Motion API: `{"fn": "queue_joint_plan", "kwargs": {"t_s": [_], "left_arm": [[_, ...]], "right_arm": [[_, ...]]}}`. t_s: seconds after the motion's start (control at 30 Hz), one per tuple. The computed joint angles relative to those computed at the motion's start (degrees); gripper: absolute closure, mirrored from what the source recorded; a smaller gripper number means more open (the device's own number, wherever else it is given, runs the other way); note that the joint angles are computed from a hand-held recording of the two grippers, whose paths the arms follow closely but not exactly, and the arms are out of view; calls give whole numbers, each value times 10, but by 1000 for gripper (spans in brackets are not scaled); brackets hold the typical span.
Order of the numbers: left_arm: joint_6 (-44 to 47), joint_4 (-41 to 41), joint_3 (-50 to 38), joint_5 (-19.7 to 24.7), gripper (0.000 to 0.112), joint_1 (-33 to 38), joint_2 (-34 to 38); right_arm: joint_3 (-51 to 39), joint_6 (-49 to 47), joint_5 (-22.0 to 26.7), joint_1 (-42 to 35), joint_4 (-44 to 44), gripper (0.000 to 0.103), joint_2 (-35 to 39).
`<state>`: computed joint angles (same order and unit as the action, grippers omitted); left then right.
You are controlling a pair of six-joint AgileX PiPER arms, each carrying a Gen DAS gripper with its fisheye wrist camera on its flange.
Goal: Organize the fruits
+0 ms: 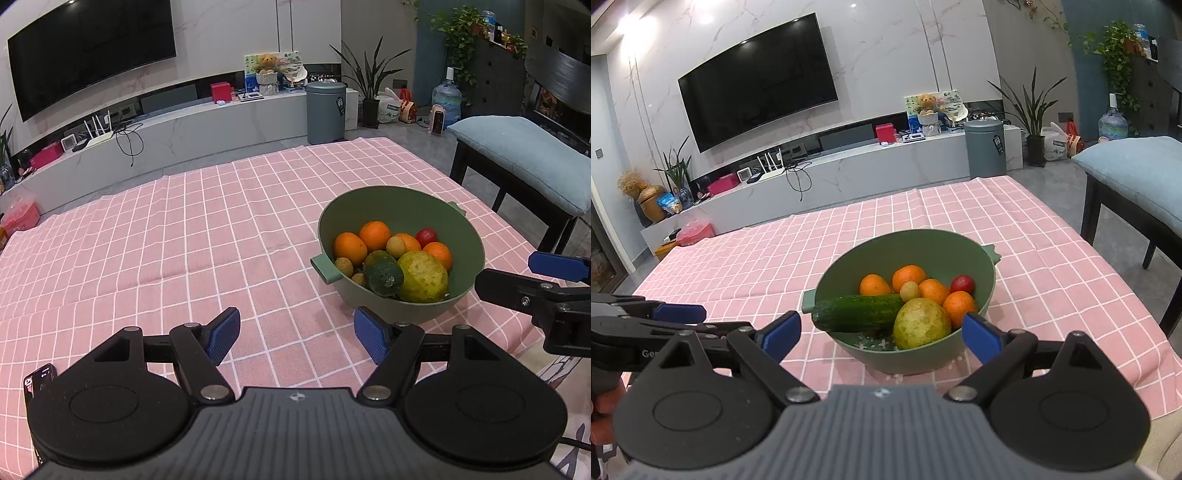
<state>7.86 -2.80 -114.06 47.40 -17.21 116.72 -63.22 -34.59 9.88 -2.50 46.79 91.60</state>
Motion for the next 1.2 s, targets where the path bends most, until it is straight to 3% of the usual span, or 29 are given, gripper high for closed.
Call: {"fn": "queue_joint_plan", "kwargs": {"t_s": [1.2], "left_arm": [[-5,6,9,-1,29,1,-3]], "right_arm": [[1,-11,-2,1,8,12,0]]}}
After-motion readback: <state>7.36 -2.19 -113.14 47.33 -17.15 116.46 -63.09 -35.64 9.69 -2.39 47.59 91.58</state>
